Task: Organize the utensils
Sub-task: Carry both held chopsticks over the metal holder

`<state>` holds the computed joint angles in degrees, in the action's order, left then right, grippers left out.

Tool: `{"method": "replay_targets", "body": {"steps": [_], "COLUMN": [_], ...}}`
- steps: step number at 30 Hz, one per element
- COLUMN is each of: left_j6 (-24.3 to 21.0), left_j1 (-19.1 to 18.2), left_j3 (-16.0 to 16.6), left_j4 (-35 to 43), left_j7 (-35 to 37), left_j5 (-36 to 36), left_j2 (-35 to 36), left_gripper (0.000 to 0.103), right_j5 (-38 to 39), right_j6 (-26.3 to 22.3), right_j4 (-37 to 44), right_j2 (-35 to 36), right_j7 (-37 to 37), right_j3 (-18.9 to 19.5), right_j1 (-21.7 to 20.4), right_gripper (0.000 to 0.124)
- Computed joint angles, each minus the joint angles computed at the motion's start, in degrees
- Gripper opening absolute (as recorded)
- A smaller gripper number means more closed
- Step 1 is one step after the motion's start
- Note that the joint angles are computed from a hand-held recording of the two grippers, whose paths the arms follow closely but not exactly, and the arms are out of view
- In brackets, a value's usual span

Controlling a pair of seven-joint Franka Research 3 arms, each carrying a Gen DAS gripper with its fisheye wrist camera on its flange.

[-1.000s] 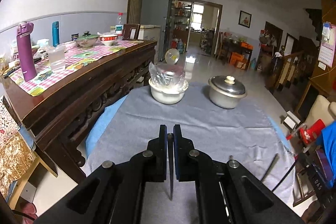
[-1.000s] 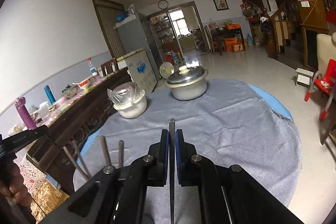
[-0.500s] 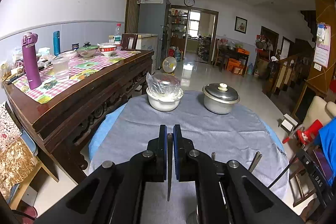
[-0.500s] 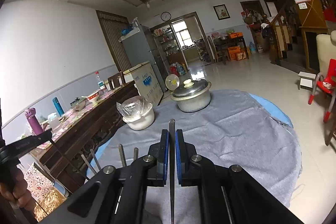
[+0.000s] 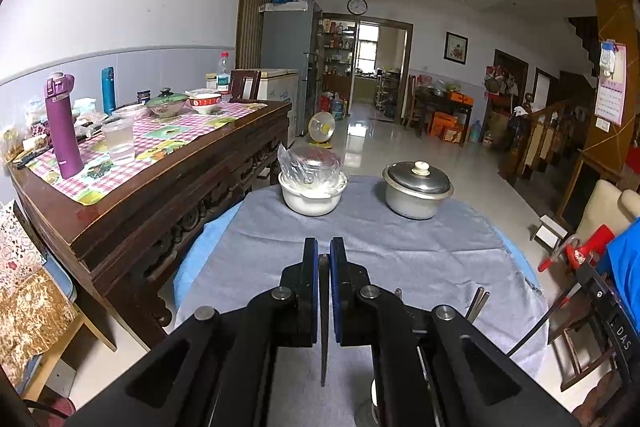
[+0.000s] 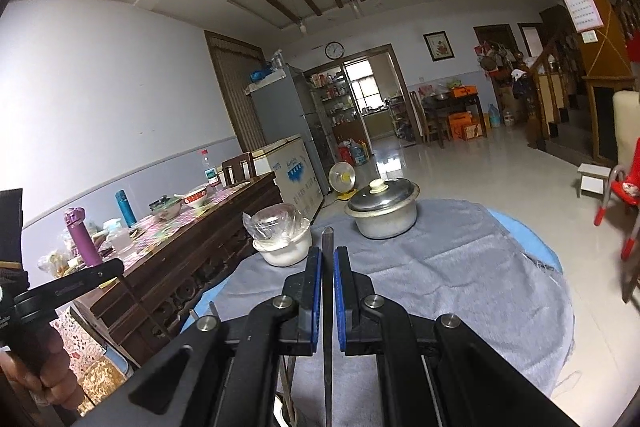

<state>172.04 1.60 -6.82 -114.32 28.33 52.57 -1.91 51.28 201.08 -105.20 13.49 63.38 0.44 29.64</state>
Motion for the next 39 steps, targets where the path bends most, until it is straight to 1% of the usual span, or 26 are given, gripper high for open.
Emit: {"method": "replay_targets", "body": {"steps": [5, 11, 17, 27, 39], "left_j6": [-1.05, -1.8, -1.91, -1.35, 0.88], "left_j1": [-0.14, -0.28, -0.31, -0.13, -0.07], "left_j3": [-0.2, -0.51, -0.83, -1.58, -1.93], "left_j4": [0.16, 0.28, 0.39, 0.48, -0.26], "left_j7": [-0.33, -0.94, -0.88, -0.77, 3.72], "left_j5": [0.39, 1.39, 1.76, 2.12, -3.23], "left_j2": [-0.28, -0.76, -1.27, -2.42, -3.56], "left_gripper": [0.006, 0.006, 0.006, 0.006, 0.006], "right_j5": [-2.25, -7.23, -10.88, -14.4, -18.4], "right_j6": [0.32, 1.64, 2.99, 3.82, 4.57], "right_j4": [-0.65, -2.75, -3.89, -4.08, -4.42], "right_j2": [-0.46, -1.83, -2.84, -3.43, -3.63], "right_j7": [2.12, 6.81, 9.81, 12.72, 15.75], "right_j3": [1.07, 3.01, 3.98, 4.65, 5.27], "right_j1": [-1.16, -3.55, -4.7, -5.63, -6.16], "right_gripper": [0.007, 0.007, 0.007, 0.007, 0.007]}}
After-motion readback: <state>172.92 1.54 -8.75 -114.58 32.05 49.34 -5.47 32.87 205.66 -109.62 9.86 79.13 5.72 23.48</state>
